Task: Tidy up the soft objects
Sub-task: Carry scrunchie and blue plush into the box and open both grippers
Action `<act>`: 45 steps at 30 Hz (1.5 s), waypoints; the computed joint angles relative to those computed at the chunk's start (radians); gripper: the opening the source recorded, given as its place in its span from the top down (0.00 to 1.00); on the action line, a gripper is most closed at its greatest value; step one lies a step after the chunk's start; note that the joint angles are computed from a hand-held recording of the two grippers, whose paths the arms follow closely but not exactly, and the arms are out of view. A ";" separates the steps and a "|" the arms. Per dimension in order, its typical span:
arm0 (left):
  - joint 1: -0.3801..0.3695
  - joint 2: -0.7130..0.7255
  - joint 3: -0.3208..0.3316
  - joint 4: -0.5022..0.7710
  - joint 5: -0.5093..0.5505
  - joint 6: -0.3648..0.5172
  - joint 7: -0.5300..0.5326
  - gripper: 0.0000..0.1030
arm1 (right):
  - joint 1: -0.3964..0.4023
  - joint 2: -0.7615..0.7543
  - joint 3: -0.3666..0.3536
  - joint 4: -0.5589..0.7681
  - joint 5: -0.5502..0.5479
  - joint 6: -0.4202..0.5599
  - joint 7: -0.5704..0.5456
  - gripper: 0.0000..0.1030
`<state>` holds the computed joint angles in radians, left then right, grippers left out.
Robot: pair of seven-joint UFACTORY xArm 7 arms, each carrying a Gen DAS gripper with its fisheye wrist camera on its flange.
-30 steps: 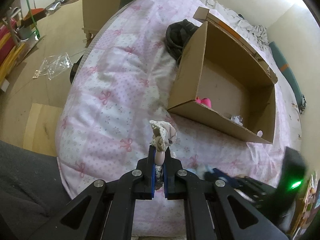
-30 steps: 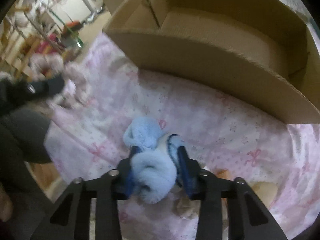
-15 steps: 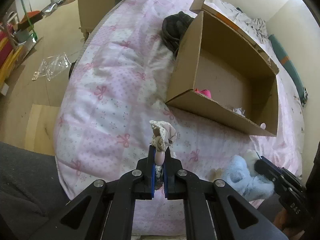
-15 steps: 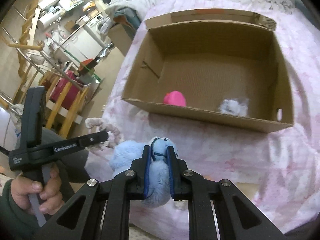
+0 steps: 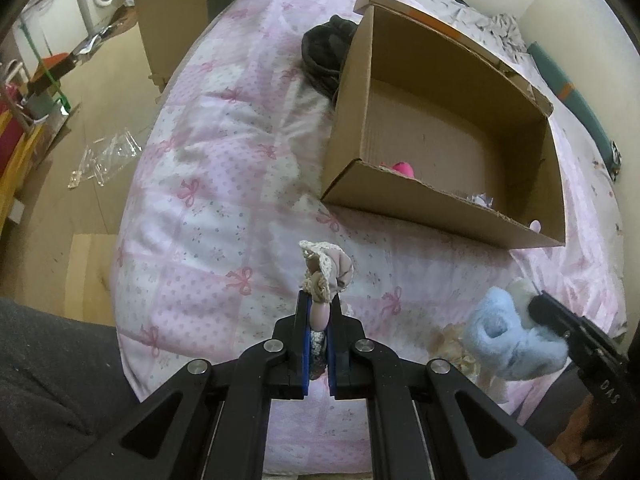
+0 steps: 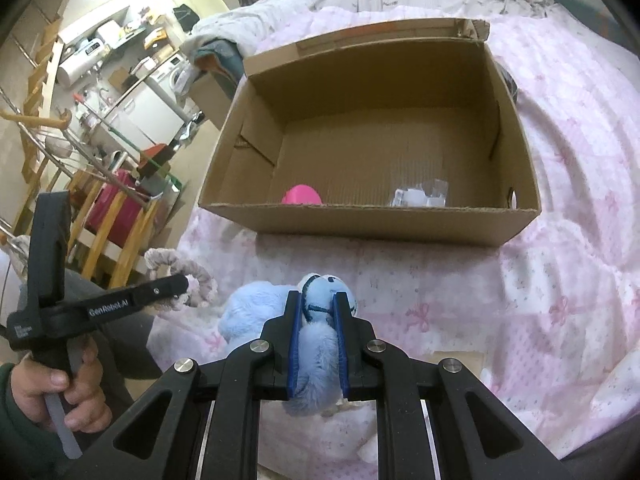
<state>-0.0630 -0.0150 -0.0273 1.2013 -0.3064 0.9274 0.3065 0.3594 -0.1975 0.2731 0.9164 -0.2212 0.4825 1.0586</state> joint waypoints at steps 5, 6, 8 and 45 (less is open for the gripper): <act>-0.001 -0.008 -0.001 -0.007 0.012 -0.021 -0.007 0.94 | -0.004 -0.006 0.000 -0.009 -0.009 -0.025 0.008 0.84; -0.001 -0.011 -0.001 -0.009 0.016 -0.028 -0.009 0.94 | -0.005 -0.008 0.001 -0.010 -0.012 -0.029 0.008 0.84; -0.002 -0.015 -0.002 -0.010 0.026 -0.040 -0.013 0.94 | -0.004 -0.015 0.001 -0.016 -0.008 -0.040 0.004 0.84; -0.120 0.250 -0.090 0.371 0.074 -0.090 -0.047 0.94 | -0.178 0.040 -0.064 0.008 -0.074 -0.170 0.034 0.83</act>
<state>-0.1826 0.2350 -0.1171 1.5720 -0.2319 0.8370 0.2599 0.1818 -0.1575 0.2095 0.9249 -0.2955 0.3129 1.0929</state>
